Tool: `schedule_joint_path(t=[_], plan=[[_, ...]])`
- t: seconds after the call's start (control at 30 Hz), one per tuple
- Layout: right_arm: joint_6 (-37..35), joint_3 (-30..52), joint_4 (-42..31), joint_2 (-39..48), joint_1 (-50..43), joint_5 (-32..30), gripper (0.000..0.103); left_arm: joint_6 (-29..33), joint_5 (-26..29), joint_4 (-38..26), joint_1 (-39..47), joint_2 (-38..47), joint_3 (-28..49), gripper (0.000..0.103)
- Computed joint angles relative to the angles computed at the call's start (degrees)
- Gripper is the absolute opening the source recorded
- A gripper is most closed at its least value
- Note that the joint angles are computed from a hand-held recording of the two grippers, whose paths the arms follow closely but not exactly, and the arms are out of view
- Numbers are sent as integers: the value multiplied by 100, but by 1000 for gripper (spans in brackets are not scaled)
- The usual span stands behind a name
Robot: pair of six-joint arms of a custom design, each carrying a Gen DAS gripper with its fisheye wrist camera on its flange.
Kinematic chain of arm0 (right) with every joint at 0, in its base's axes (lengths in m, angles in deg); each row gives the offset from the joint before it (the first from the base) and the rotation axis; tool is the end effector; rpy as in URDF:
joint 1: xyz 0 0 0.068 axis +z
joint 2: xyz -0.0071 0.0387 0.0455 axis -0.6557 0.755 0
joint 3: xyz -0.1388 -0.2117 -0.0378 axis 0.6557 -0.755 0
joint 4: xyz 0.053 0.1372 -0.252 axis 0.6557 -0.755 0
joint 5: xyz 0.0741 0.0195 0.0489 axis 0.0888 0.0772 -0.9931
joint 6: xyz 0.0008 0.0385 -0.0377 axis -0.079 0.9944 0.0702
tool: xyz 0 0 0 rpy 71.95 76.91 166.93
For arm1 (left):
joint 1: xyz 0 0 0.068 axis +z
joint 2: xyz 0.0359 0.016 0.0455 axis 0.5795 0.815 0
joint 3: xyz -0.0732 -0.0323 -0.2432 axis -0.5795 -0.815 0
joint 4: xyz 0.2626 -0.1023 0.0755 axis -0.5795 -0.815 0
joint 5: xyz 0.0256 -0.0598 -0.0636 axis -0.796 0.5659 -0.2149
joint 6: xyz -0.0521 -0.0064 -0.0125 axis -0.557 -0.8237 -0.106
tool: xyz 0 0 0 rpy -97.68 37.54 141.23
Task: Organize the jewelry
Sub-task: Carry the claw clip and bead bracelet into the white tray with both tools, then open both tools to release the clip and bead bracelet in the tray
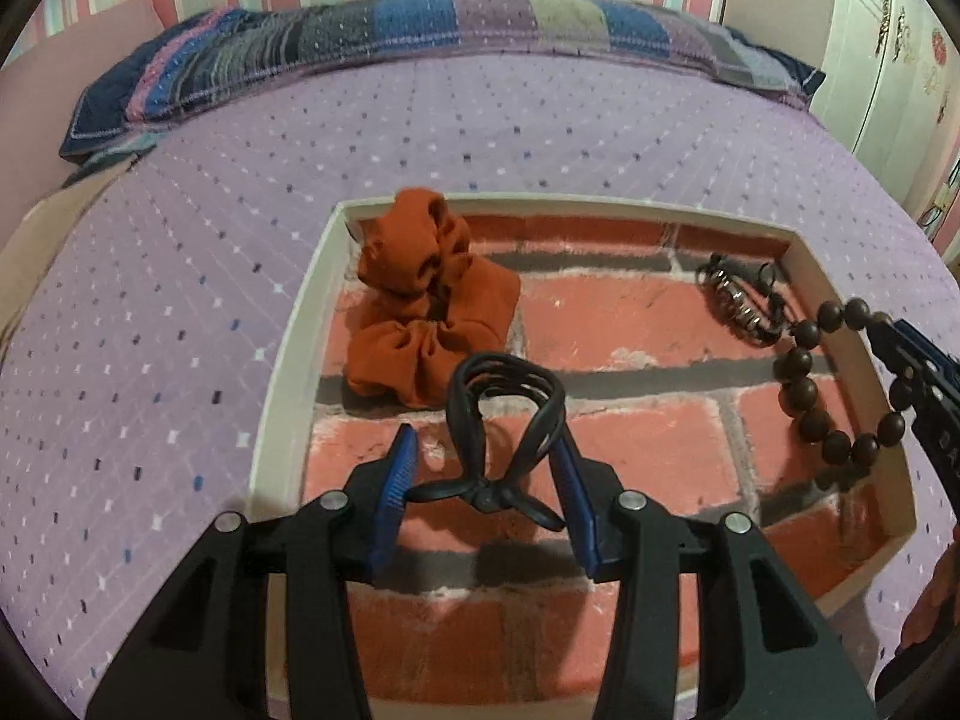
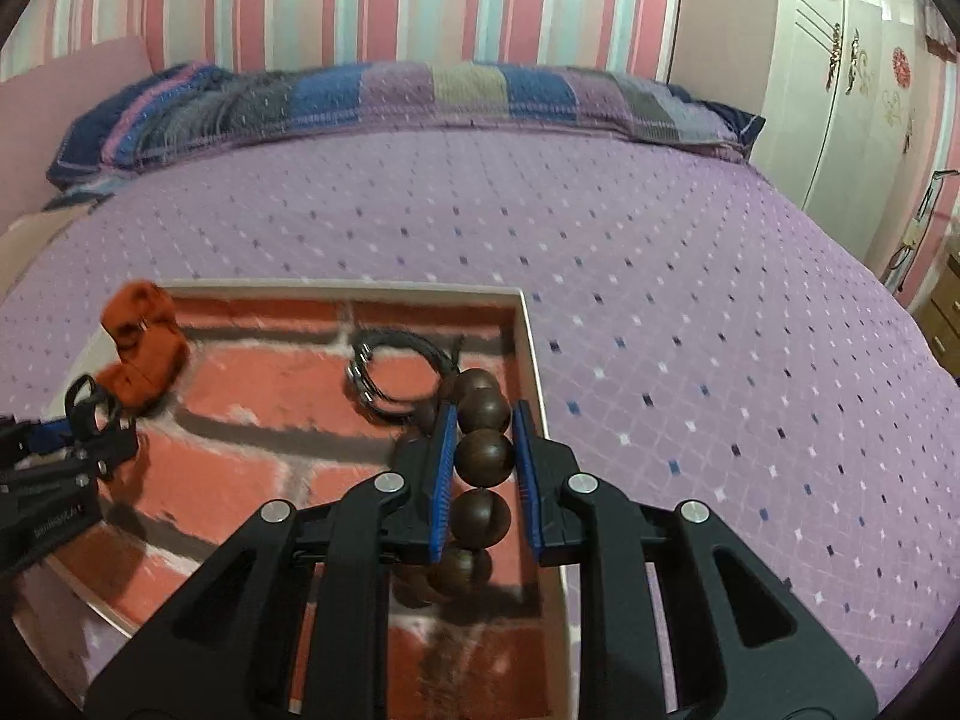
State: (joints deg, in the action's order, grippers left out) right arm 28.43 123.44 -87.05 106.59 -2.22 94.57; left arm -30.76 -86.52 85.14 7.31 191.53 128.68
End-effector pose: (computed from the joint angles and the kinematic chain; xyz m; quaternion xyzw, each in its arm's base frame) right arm 0.2454 0.1669 0.0641 0.1408 0.9037 -0.1069 0.3899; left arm 0.3210 -0.1695 0.0448 0.1804 0.9371 -0.0642 0.2920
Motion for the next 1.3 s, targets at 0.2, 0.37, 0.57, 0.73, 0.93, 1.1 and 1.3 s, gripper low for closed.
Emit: schedule_joint_path(t=[0.2, 0.37, 0.57, 0.73, 0.93, 1.1, 1.3], plan=[[-25, 569, -316, 693, -289, -515, 20, 74, -20, -265, 58, 458, 446, 45], [-28, 1073, -629, 1199, -456, -747, 20, 171, 6, -446, 91, 659, 766, 45], [-146, 1261, -622, 1459, -710, -992, 20, 234, 11, -334, 109, 707, 788, 46], [-301, 1170, -477, 1375, -849, -1195, 23, 210, 3, -341, 105, 685, 773, 46], [-419, 628, -79, 737, -721, -1210, 42, 214, -45, -204, 65, 298, 405, 60], [-291, 128, -230, -161, -383, -895, 61, 215, 38, -272, 24, -358, -71, 60], [525, -622, -888, -1309, 436, -292, 66, 217, 125, -414, 22, -1658, -1079, 70]])
